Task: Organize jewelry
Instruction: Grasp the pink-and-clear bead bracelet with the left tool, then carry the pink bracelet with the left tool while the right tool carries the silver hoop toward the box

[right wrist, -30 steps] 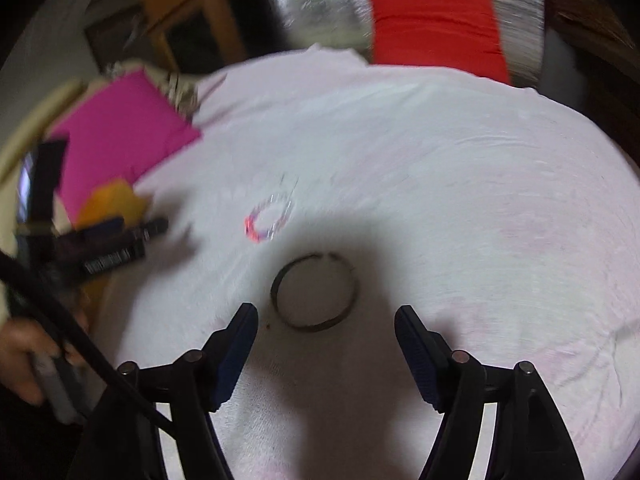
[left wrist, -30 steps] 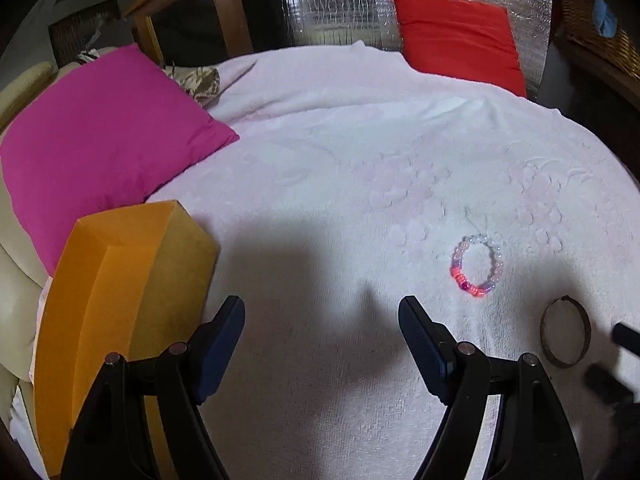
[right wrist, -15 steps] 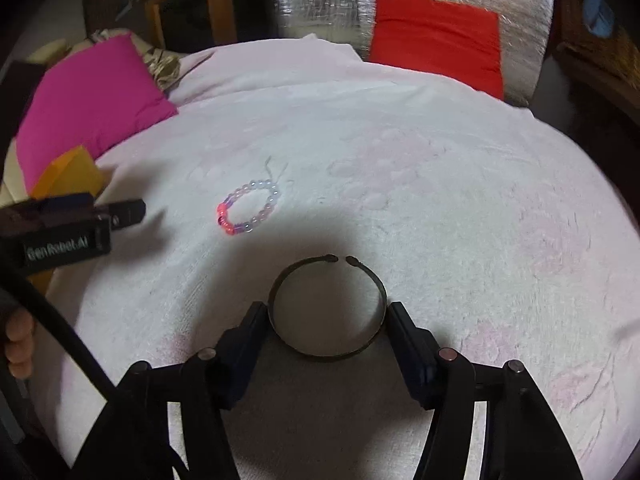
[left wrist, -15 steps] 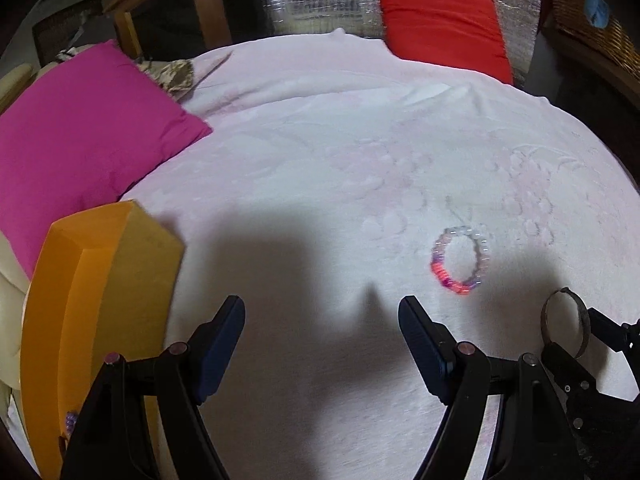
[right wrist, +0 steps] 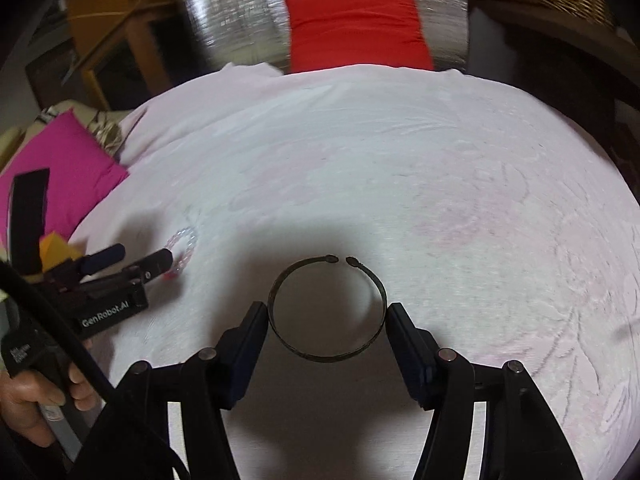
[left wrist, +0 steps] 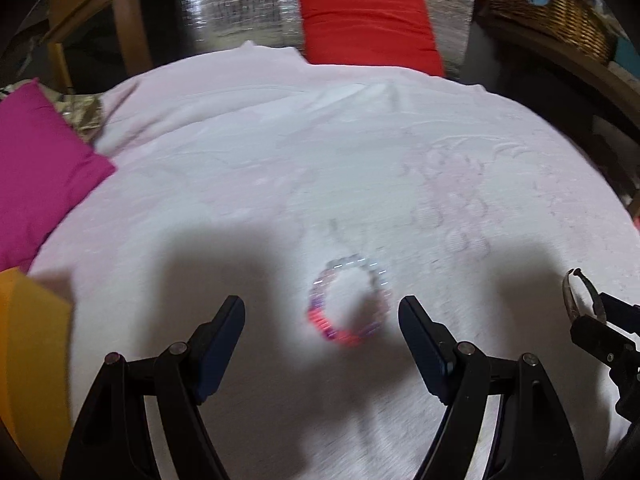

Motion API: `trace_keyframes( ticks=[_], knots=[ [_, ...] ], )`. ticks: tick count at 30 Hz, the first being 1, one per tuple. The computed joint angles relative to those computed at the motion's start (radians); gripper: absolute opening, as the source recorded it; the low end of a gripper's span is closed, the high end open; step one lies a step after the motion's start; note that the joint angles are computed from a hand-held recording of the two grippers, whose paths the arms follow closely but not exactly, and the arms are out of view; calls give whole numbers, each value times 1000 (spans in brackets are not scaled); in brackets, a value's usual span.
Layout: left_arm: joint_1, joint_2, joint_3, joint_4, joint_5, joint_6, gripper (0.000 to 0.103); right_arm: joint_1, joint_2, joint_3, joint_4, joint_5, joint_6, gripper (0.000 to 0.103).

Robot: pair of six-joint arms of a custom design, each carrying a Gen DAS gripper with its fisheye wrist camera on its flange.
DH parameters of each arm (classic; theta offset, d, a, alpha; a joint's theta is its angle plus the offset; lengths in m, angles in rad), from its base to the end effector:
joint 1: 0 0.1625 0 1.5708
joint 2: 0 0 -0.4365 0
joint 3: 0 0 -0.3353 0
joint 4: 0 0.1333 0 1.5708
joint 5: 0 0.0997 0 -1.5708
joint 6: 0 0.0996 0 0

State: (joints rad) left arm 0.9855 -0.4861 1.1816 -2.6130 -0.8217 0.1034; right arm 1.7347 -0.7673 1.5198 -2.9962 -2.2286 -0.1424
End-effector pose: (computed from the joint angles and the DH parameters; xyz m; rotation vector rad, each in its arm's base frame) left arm -0.2533 -0.7462 0.1169 0.6600 2.3336 -0.6384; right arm 0.1834 -0.6650 0.2369 0.0819 -2.3850 0.8374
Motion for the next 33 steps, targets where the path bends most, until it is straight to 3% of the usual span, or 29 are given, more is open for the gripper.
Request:
trace_keyframes(
  ticks=[9,11,15,17,20,27,33],
  knots=[
    [21,22,-48,54,-73,-47,77,-4,-18,15,7,16,43,64],
    [24,28,-58,52,-77,-53,56,-7,-19,14,19,27,59,64],
    [31,30,-72,67,-99,-67,36,-8,-16,10,17,26,59,64],
    [32,29,-74,76,-109,-70,21,-8,-16,11,16,24,59,64],
    [32,23,-73,97,-116,-85,9,-8,-17,14,4,23,60,64],
    [13,-10,-20,82,-105,-81,7,2,-24,35,-62,41,7,64],
    [-19,-90,104,-20,-97,-68,7,11,-29,55,-127,50,-39,64]
  ],
)
